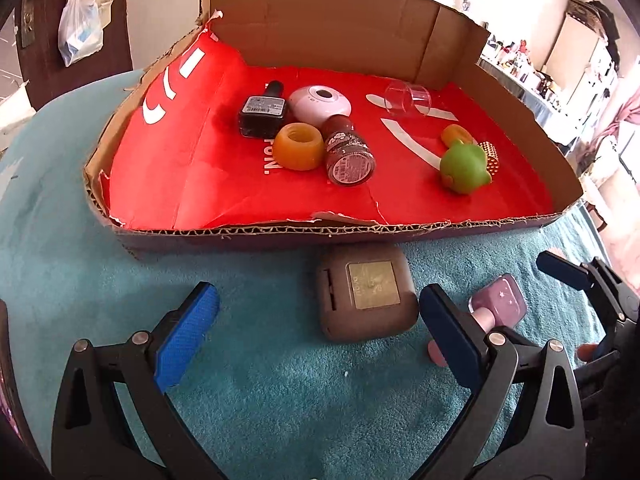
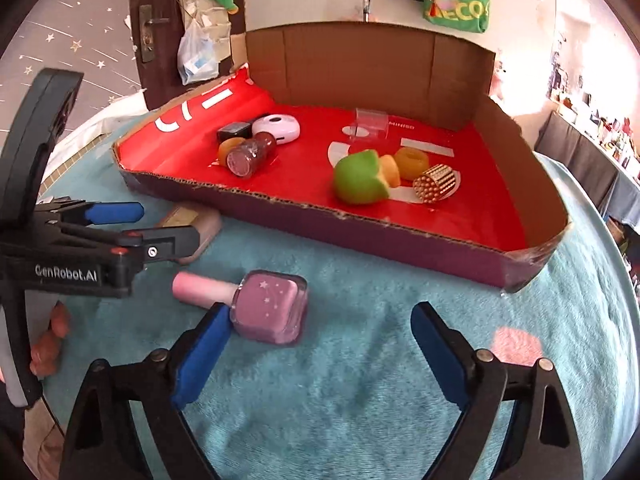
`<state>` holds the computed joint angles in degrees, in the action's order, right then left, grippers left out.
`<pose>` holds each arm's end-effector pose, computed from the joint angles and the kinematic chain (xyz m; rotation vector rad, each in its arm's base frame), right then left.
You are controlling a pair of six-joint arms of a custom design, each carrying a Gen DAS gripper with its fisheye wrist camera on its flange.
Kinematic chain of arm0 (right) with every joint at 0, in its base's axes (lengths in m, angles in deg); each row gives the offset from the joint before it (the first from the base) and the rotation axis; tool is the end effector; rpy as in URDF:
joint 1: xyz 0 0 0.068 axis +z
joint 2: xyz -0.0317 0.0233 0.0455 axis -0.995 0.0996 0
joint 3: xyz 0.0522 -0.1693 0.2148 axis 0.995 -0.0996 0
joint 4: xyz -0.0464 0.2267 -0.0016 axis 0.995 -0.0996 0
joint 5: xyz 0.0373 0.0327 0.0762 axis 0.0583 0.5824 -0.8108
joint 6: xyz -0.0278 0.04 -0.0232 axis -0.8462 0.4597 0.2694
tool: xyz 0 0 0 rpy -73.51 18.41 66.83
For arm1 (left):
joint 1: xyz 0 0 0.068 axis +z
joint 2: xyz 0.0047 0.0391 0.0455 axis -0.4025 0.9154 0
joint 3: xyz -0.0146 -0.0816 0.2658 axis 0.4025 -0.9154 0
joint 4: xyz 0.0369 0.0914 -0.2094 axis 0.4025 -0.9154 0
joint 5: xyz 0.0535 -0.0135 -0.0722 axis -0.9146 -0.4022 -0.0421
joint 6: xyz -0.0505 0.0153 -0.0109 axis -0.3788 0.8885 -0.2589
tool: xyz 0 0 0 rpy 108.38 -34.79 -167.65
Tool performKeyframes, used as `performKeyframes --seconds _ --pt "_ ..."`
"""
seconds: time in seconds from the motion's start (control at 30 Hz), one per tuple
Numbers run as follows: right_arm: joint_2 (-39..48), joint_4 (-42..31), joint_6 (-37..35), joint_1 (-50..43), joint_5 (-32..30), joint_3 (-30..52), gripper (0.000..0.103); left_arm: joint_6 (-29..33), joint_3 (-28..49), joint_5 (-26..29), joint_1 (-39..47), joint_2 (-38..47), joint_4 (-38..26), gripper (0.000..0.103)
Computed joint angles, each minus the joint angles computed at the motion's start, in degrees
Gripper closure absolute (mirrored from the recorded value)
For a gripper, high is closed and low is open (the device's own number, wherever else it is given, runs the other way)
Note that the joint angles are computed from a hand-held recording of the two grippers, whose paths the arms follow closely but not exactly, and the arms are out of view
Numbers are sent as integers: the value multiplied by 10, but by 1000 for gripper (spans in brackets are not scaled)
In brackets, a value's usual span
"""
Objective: Organize rigid objects
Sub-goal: 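Close left tool on brown square case while right tool closes on pink nail-polish bottle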
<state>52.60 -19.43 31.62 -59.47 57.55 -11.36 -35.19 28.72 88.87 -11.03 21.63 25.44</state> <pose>0.2356 0.1123 0.0937 -0.6923 2.3106 0.2534 0.2292 0.0429 0.0896 -0.1047 2.4989 -0.1904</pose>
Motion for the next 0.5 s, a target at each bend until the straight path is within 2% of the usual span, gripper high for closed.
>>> performKeyframes --seconds 0.13,0.2,0.23,0.27,0.3,0.33,0.4,0.43,0.5 --pt "6 9 -35 33 29 8 12 -5 2 -28 -21 5 5 1" --pt "17 -7 -45 43 23 24 20 -5 0 -30 -24 4 10 5" --pt "24 -22 -52 45 14 35 30 -5 -1 -26 -23 3 10 7" --pt "28 -31 -58 45 5 40 41 -3 -2 -21 -21 1 11 13" --pt "26 -34 -59 42 -12 39 46 -1 -2 -16 -21 -2 9 19" --pt "22 -37 -57 44 -9 38 49 0 -5 -13 -23 -5 10 23" --pt "17 -37 -57 45 -8 33 54 4 -9 0 -28 -13 11 43" --pt "12 -39 -55 42 -12 28 56 8 -9 11 -28 -15 5 49" --pt "4 -37 -48 38 -16 20 57 10 -17 -1 -39 -20 12 51"
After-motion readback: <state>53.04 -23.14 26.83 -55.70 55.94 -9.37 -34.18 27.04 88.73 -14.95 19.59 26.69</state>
